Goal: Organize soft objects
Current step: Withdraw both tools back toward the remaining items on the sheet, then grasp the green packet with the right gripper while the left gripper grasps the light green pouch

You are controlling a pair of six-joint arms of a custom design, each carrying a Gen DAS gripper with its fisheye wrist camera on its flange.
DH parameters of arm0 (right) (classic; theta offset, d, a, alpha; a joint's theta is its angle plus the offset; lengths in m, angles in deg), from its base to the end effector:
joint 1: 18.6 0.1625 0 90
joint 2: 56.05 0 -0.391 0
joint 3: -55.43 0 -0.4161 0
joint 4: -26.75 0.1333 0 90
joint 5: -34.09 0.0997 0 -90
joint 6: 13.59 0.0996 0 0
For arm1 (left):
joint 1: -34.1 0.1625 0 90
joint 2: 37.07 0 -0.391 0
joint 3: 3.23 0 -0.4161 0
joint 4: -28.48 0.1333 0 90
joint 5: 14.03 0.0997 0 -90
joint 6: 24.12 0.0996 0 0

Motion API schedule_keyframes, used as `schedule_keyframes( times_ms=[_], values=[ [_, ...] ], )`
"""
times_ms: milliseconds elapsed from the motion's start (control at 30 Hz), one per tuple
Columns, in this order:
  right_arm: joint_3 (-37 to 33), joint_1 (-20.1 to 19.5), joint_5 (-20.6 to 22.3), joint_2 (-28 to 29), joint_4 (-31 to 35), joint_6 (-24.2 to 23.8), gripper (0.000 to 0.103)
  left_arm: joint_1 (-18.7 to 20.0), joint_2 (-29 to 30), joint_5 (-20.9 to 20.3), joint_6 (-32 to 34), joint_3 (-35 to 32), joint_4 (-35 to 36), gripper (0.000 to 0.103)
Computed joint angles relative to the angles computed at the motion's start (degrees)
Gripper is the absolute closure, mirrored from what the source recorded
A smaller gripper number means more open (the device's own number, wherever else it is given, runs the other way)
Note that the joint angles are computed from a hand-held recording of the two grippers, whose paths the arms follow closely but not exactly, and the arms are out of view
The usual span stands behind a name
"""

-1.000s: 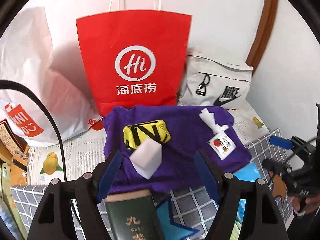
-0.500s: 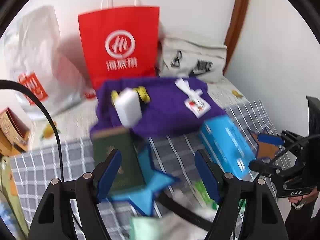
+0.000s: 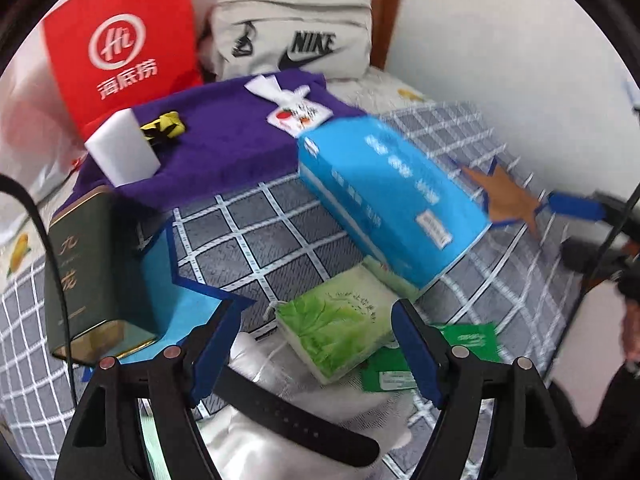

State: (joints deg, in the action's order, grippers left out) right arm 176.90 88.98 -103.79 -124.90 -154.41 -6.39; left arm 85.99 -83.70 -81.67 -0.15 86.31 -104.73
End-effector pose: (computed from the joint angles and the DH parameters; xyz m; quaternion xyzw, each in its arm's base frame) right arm 0.2117 -0.4714 0.2064 -0.0553 -0.8713 0.3768 0.3094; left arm -0.2809 -0.6355 0.0718 0.5054 0.8408 -0.0264 0.1921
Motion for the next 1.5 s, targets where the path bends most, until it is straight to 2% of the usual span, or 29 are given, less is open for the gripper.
schedule_keyframes(
  times_ms=[167, 300, 467, 533, 667, 867, 1133, 1200, 1300, 1500],
  values=[
    [1.9, -0.8, -0.4, -1.0, -0.4, 0.7, 0.027, -0.9, 1.4, 1.3, 3.3, 0.6, 0.0, 0.027],
    [2.6, -1.6, 1.2, -1.1, -1.4, 0.4, 0.027, -1.5, 2.3, 4.1, 5.2, 1.2, -0.1, 0.023],
    [3.0, -2.1, 2.3, -0.8, -1.3, 0.2, 0.027, -1.9, 2.6, 6.5, 7.5, 2.5, -1.9, 0.024],
    [3.1, -2.5, 2.9, -0.8, -1.1, 0.5, 0.027, -1.7, 2.3, 5.6, 7.0, 2.6, -2.2, 0.031],
    [3.3, -2.8, 3.7, -0.8, -1.4, 1.2, 0.027, -1.6, 1.6, 4.6, 7.2, 2.8, -3.9, 0.038],
    [2.9, -2.3, 4.3, -0.1, -1.8, 0.6, 0.027, -1.7, -2.1, 2.9, 5.6, 3.8, -6.9, 0.038],
    [1.0, -2.0, 6.9, 3.2, -0.3, -0.5, 0.027, -0.8, -7.2, 2.8, 1.3, 3.6, -8.2, 0.038],
    [0.1, -1.8, 6.7, 5.1, 0.4, -1.6, 0.027, -0.6, -8.5, 2.6, 0.2, 4.0, -8.2, 0.037],
    [-0.7, -2.8, 9.6, 6.9, 1.5, -4.1, 0.027, -0.3, -10.0, 2.8, -0.7, 4.8, -8.2, 0.037],
    [-4.4, -4.0, 7.6, 11.3, 6.3, -8.3, 0.027, 0.7, -11.9, 1.3, -3.2, 5.6, -7.0, 0.037]
  ],
)
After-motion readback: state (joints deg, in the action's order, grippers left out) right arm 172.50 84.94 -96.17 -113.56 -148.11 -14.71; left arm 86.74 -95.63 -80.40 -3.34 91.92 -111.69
